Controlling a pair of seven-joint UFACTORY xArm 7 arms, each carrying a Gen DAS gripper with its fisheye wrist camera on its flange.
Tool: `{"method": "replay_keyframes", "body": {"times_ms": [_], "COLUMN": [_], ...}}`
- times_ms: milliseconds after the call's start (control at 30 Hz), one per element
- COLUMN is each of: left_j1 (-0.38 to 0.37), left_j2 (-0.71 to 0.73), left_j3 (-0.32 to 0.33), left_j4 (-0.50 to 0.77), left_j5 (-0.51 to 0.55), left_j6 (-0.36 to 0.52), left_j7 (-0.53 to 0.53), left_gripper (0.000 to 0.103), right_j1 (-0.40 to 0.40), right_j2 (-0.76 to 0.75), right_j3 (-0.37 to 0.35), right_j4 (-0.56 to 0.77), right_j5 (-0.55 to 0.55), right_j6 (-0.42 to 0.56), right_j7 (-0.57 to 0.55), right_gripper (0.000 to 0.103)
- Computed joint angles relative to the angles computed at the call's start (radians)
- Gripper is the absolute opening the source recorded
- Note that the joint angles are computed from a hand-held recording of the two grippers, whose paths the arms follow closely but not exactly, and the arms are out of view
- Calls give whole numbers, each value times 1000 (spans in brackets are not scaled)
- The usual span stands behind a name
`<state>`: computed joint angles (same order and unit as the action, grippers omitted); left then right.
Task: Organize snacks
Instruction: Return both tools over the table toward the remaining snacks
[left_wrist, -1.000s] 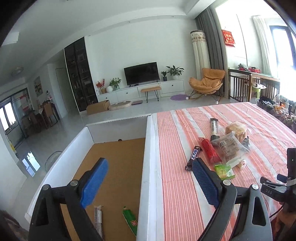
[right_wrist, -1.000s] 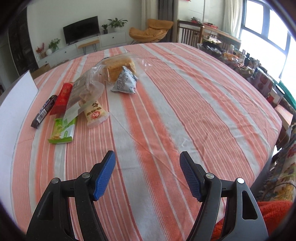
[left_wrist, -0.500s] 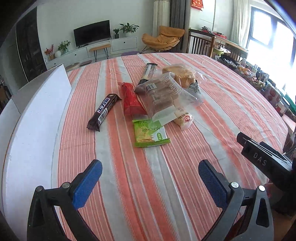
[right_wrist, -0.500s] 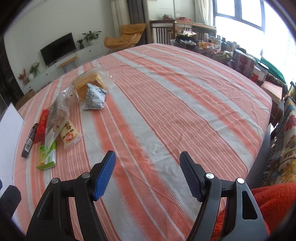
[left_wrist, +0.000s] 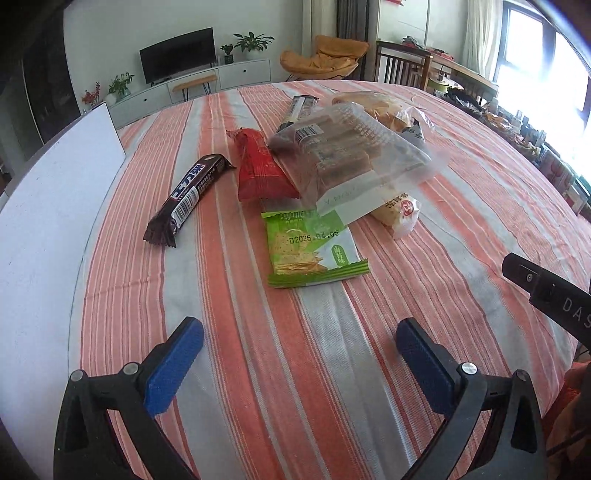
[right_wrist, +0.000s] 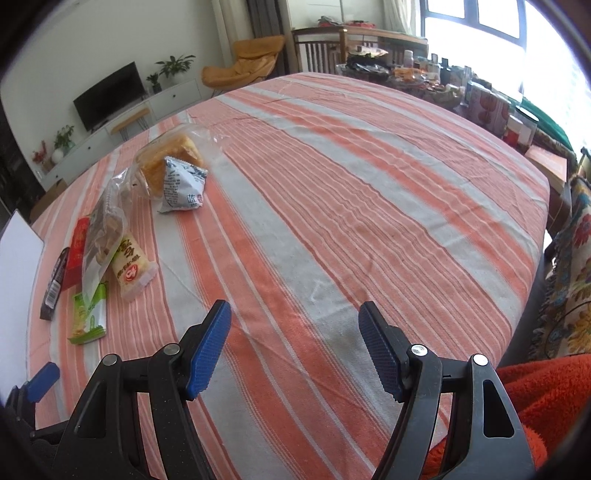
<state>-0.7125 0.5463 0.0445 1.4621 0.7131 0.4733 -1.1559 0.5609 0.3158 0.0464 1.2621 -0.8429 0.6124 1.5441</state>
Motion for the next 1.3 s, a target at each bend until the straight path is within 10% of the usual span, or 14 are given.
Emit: {"method": "replay_keyframes", "body": {"times_ms": [1300], "left_j1": [1], "left_j2": [-3], "left_j3": [2], "left_j4": [-5], "left_j5": [4], "left_j6": [-4], "left_j7": [-2], "left_gripper": [103], "right_j1": [34], "right_j2": [48], "right_j3": [2], "right_j4": [65], "right_j5": [93], "right_j6": [69], "right_j7": [-165], "right_gripper": [90]}}
